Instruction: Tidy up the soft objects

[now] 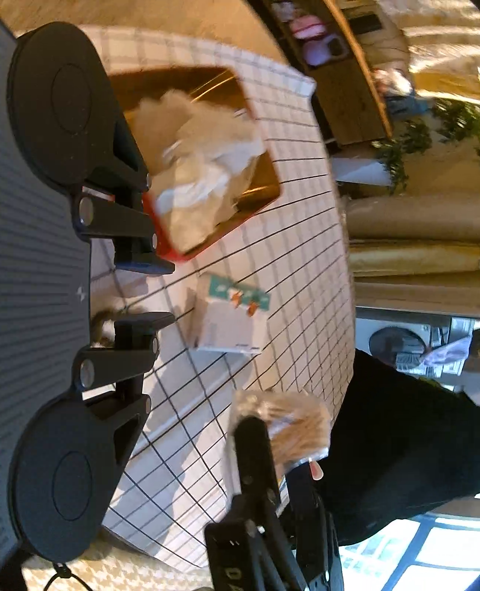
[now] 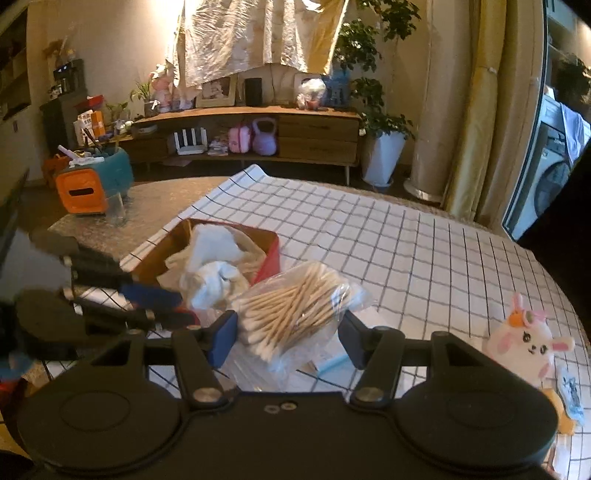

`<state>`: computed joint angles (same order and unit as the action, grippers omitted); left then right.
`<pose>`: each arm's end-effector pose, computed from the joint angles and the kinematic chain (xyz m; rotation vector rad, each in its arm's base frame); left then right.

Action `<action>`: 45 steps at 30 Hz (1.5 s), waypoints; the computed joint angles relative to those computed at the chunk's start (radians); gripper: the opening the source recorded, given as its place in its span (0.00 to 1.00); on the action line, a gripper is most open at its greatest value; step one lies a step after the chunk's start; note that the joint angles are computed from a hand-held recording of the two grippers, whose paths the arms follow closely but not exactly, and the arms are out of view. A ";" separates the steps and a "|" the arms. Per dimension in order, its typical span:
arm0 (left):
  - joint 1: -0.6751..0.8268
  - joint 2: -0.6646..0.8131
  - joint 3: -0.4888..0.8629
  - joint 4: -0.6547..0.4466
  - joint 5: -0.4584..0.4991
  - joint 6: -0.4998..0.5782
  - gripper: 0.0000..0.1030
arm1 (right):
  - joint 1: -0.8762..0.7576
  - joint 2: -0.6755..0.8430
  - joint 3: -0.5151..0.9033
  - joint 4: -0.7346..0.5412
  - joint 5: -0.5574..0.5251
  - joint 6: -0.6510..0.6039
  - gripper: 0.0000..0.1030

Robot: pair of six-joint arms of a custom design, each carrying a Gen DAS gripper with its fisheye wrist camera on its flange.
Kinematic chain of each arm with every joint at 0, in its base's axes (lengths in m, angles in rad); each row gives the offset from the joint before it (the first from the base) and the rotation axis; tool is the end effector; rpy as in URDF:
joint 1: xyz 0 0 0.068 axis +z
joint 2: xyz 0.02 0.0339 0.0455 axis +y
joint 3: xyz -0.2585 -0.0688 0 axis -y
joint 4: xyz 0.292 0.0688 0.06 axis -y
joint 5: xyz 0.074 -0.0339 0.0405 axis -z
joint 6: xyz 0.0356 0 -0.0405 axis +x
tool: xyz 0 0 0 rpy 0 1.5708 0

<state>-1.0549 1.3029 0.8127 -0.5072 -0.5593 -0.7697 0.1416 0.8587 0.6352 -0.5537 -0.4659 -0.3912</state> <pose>0.1614 -0.2464 0.1907 0.1376 2.3634 -0.1355 0.2200 0.0475 0.2288 -0.8155 2.1311 0.4161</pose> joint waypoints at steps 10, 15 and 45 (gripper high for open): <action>-0.039 0.117 -0.038 0.082 0.019 -0.123 0.28 | -0.087 0.023 -0.009 -0.051 -0.009 -0.087 0.57; -0.043 0.113 -0.055 0.112 0.004 -0.120 0.76 | -0.114 0.018 -0.028 -0.057 -0.031 -0.091 0.57; 0.037 0.356 0.018 0.326 0.075 0.078 0.36 | -0.293 0.095 -0.047 -0.056 -0.099 -0.178 0.57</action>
<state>-1.0181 1.6587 0.8310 -0.1811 -0.4840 -0.6920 -0.1512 0.9541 0.5878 -0.6092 -0.5646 -0.5692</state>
